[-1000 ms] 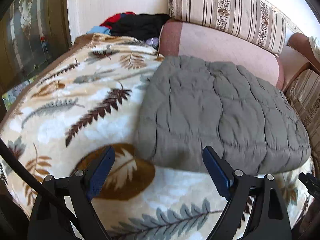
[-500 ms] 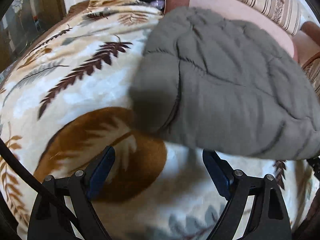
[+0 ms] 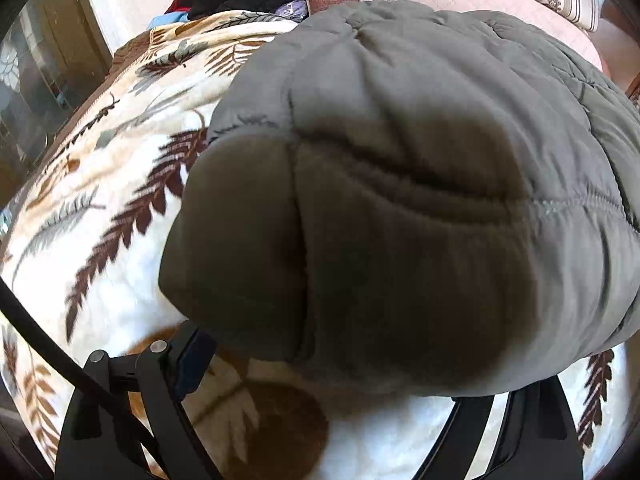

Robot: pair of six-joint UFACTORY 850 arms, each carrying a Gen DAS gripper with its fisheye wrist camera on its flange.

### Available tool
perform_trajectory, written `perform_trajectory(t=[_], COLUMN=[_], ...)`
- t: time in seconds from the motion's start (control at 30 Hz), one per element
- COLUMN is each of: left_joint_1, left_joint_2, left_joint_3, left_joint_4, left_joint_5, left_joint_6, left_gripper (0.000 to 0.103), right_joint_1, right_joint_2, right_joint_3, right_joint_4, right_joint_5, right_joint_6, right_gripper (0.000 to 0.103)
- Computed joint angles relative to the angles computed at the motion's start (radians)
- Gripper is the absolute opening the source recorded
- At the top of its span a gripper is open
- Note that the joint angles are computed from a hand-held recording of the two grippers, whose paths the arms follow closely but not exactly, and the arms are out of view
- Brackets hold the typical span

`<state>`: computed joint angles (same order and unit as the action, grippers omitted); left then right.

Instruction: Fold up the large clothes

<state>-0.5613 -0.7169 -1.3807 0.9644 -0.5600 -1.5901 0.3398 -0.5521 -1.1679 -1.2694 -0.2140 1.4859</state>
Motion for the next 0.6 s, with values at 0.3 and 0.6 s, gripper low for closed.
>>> perform_trajectory(t=[0.3,0.6], left_joint_1=[-0.032,-0.182], left_joint_2=[0.095,0.339], left_joint_3=[0.113,0.325], left_joint_4=[0.114,0.441], left_joint_5=[-0.003,-0.298], left_joint_6=[-0.162,-0.632], left_gripper=[0.088,0.099], right_joint_1=[-0.009,0.006], right_joint_2=[0.024,0.2], right_joint_3=[0.017,0.189], right_joint_4=[0.083,-0.473], right_joint_5=[0.026,0.081], right_joint_6=[-0.06,0.543], right_gripper=[0.09,0.09])
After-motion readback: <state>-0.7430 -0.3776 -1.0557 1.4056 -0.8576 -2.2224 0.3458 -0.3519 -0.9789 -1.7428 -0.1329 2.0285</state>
